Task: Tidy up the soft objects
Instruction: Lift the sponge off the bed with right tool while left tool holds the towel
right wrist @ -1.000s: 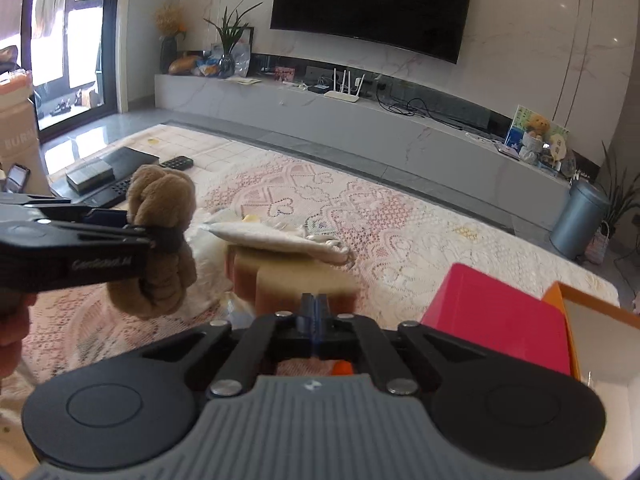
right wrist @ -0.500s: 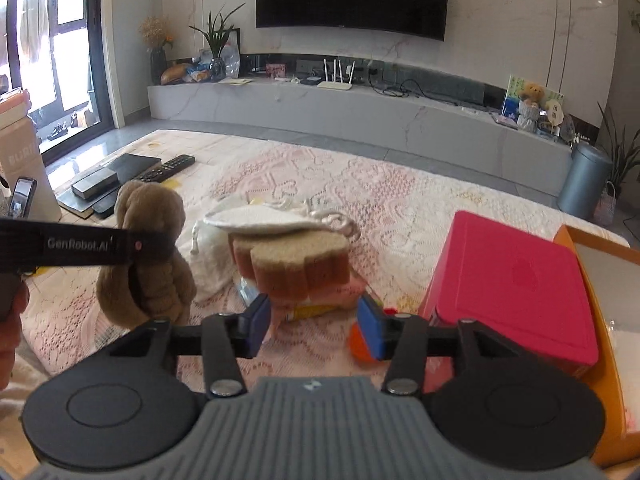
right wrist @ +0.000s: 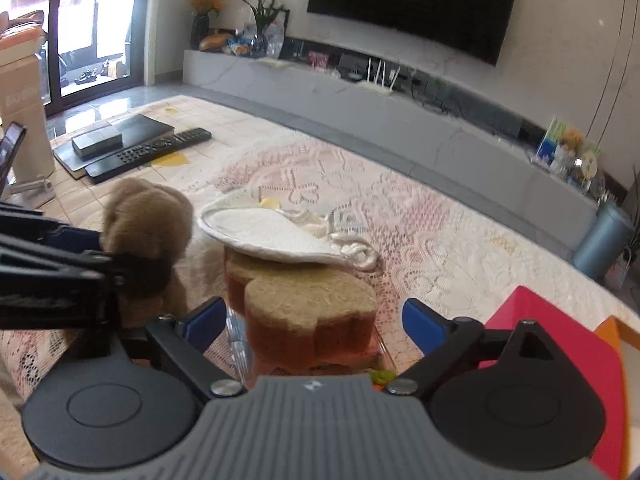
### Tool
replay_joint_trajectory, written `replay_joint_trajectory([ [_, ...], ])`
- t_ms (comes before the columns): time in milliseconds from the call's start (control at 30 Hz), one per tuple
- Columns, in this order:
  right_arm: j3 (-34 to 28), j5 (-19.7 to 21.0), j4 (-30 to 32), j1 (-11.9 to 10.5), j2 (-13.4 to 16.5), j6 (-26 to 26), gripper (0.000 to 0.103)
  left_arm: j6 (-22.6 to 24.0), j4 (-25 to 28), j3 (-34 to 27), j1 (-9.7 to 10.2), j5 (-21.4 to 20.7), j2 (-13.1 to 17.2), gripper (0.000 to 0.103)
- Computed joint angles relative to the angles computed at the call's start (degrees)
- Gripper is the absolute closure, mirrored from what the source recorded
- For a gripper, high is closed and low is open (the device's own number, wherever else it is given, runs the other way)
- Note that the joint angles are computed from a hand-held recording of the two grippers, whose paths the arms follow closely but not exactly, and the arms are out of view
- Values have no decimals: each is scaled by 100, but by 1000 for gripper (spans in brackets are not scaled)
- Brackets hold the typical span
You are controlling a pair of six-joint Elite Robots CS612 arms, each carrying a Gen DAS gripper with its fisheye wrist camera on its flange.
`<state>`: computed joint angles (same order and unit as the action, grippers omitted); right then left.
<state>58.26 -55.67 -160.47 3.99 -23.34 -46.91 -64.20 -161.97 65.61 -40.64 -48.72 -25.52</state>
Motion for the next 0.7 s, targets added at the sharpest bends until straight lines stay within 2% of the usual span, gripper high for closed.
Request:
replay_joint_trajectory([
  [67, -193, 80, 323, -4, 81, 49, 10, 12, 0, -2, 2, -12, 1, 53],
  [133, -265, 170, 514, -15, 105, 43, 15, 40, 9, -12, 1, -23, 6, 53],
  [200, -303, 205, 771, -21, 97, 30, 29, 73, 18, -23, 0, -26, 10, 53],
  [233, -301, 191, 838, -20, 89, 59, 29, 93, 31, -36, 2, -27, 12, 53],
  [367, -54, 186, 505, -34, -16, 178, 33, 81, 38, -32, -6, 1, 8, 53],
  [500, 358, 197, 155, -75, -251, 210, 34, -58, -29, 62, -30, 68, -51, 53],
  [633, 763, 483, -62, -206, -491, 366, 34, -214, 87, 136, -63, 185, -140, 53],
  [700, 874, 662, 193, -280, -598, 424, 34, -282, 281, 128, -77, 219, -178, 53],
])
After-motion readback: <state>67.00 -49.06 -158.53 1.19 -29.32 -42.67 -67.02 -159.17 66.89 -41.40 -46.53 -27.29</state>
